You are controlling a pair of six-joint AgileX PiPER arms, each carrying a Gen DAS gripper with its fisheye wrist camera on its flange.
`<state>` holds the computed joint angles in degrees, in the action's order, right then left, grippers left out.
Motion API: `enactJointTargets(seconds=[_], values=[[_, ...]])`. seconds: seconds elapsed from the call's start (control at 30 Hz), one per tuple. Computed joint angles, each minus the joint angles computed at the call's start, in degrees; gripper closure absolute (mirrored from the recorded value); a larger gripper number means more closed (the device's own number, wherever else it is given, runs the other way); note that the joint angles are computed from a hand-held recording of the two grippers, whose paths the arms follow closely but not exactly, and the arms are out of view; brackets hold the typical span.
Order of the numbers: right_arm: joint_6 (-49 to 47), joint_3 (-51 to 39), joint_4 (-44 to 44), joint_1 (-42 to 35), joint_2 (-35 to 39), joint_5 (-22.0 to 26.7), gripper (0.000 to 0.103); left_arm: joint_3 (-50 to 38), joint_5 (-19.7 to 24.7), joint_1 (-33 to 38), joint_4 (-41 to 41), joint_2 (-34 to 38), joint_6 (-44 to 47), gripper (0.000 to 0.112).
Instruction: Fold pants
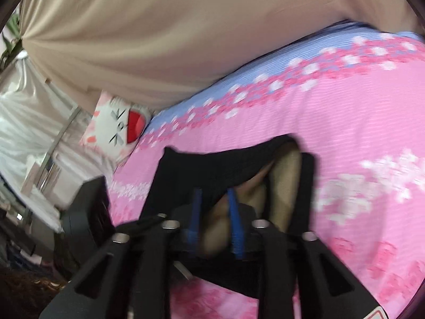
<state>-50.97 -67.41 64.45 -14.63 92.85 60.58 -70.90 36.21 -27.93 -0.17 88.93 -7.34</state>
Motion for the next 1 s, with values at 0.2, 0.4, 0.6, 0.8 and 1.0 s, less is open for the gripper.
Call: enactJointTargets(seconds=[0.2,0.4,0.6,0.8,1.0], values=[[-2.02,6.18,-6.40,0.54,-5.89,-9.43,0.061,-0.28,-0.70,5.55,-0.74,-4.65,1.49,0.101],[3.24,0.84,-14.85,10.72,0.73,-14.97,0.054,-0.72,-0.22,5.87,-0.27,-5.02,0.16,0.101],[0.60,2.19,-13.71,14.29,-0.22,-19.49,0.083,-0.40,0.61,5.02,0.61,-6.88,0.30,0.099],[7.80,3.89,-19.53,7.68,0.50,-25.44,0.103,0.38,-1.38,-0.58,-0.14,-2.81,1.22,0.092],[-2.65,7.84,-5.29,-1.72,-2.55,-15.15,0.088,2.87,-2.69,-2.87,0.38,-2.83,-0.19,0.089]])
